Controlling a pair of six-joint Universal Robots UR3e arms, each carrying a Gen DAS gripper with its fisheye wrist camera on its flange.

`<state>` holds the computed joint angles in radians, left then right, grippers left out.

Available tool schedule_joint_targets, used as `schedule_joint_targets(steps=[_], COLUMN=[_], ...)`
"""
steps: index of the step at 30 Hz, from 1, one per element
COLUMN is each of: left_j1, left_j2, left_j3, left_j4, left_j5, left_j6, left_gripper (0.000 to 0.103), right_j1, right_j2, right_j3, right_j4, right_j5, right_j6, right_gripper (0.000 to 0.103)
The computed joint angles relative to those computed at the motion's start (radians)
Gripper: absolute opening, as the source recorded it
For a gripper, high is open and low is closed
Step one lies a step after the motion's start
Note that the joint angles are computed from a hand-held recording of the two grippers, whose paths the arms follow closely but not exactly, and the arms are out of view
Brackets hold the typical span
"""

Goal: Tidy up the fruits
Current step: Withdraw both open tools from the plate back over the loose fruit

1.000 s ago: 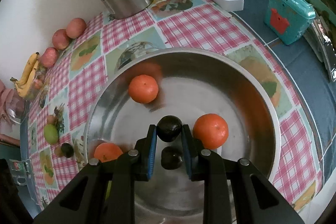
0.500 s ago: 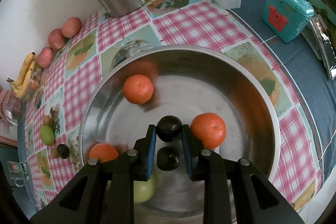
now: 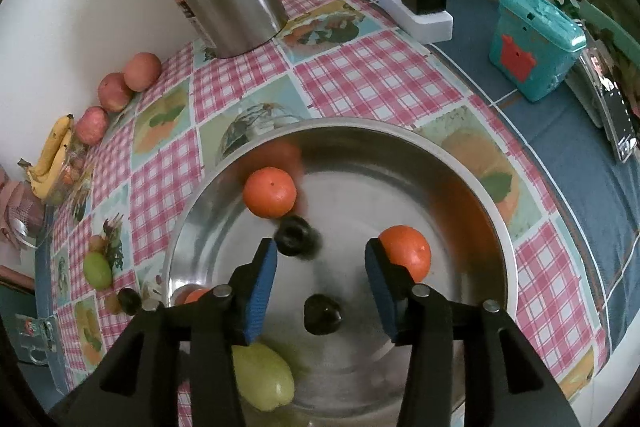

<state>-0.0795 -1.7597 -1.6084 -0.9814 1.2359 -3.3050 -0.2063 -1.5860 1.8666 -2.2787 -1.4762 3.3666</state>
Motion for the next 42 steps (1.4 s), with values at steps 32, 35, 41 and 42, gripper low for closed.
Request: schedule_joint_targets(steps=[32,35,41,42], left_j1=[0.189,0.182,0.177,0.177], left_j2=[0.080,0.077,0.074,0.073], left_j3=[-0.095,-0.096,-0.097,-0.097], left_j4=[0.020,0.027,0.033,0.034], left_j5=[0.193,0.212,0.228,0.230], left_j6=[-0.137,-0.137,-0.135,-0.134], left_gripper=[0.103,0.103,0.103,0.103], right_j1=[0.150,0.162,0.179,0.180], right_j2=[0.092,0.102,0.120,0.122], right_j3=[-0.117,-0.127,-0.144,-0.146], right_j4=[0.053,0.055,0.066,0.067], right_j5=[-0.026,-0.049,-0.084,-0.086], right_j6=[-0.098,-0.101,-0.114,-0.115], right_gripper=[0.066,0.077,0.080,0.085])
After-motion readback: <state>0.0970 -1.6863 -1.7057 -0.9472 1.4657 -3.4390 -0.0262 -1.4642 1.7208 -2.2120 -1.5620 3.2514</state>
